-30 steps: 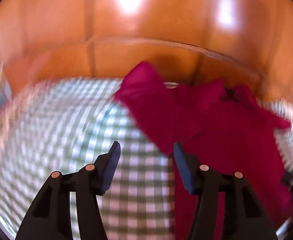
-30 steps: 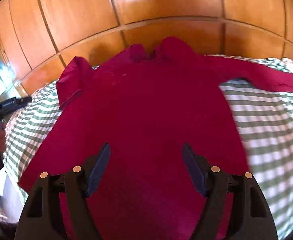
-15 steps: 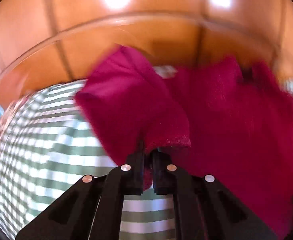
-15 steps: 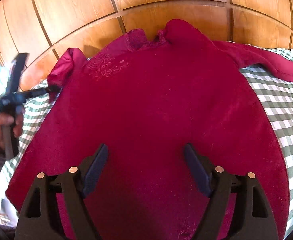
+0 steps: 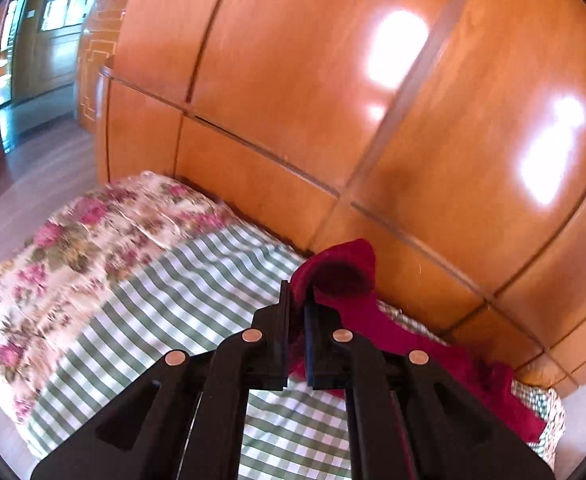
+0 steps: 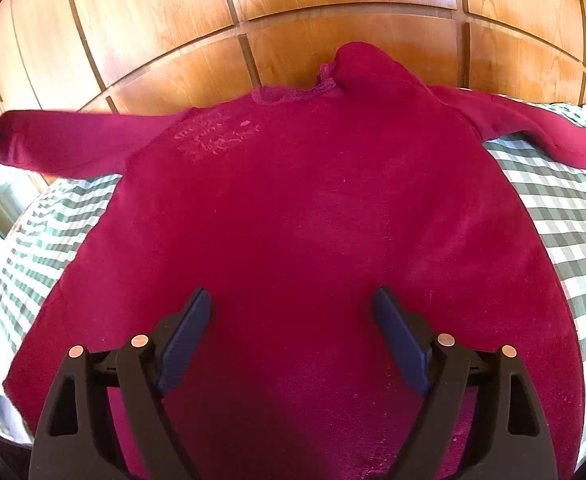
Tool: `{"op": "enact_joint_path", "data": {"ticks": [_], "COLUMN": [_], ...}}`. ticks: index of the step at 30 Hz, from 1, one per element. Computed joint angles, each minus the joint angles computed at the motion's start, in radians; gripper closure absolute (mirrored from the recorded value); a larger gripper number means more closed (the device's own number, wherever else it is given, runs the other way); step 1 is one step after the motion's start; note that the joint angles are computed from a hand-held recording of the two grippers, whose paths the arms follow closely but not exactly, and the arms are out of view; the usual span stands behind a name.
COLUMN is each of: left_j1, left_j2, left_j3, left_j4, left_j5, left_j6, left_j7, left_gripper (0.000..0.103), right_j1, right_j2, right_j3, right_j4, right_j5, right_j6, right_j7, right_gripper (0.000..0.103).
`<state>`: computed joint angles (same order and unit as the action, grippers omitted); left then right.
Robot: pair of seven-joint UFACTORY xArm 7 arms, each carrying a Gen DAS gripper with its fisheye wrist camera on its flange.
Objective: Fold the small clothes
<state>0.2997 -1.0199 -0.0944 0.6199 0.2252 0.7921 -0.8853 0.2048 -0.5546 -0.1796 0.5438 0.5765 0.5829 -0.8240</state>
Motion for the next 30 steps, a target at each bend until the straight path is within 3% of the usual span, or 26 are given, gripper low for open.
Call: {"op": "enact_joint_path", "data": {"ticks": [5, 13, 16, 18, 20, 23, 25, 30], "left_j1": [0.070, 0.122, 0.082, 0.074, 0.049, -0.021, -0.077, -0.219], "left_j2": [0.140, 0.390, 0.398, 0.368, 0.329, 0.285, 0.273, 0.389], "left_j3": [0.017, 0.013, 0.031, -0.001, -0.037, -0.082, -0.130, -0.269], "left_j4": [0.076, 0.023, -0.033, -0.061, -0.071, -0.061, -0.055, 0.008], "left_j5": [0.056, 0.164, 0.152, 0.188, 0.223, 0.237, 0.245, 0.258], "left_j6": [0.060, 0.104, 0.104, 0.117, 0.127, 0.122, 0.077, -0.058], "left_j7": [0.008, -0.106, -0.152, -0.214, -0.248, -0.271, -0.293, -0.355], "left_gripper": [0.099, 0.097, 0.089, 0.066, 0.061, 0.058, 0.049, 0.048], "right_j1": [-0.006, 0.005, 0.010, 0.012, 0.009, -0.003, -0.031, -0.159], "right_j2": [0.003, 0.005, 0.007, 0.009, 0.012, 0.028, 0.048, 0.286], "right_j3": [0.021, 0.023, 0.018, 0.013, 0.006, -0.039, -0.066, -0.143], "right_j4": [-0.008, -0.019, -0.018, -0.013, 0.001, 0.075, 0.122, 0.347], "right_j5": [-0.027, -0.061, -0.063, -0.063, -0.065, -0.042, 0.004, 0.092], "right_j6": [-0.028, -0.058, -0.059, -0.051, -0.025, 0.093, 0.107, 0.107], "right_j7": [0.013, 0.024, 0.022, 0.021, 0.020, 0.012, 0.017, 0.080], "right_gripper": [0.020, 0.018, 0.017, 0.017, 0.017, 0.018, 0.018, 0.022]}}
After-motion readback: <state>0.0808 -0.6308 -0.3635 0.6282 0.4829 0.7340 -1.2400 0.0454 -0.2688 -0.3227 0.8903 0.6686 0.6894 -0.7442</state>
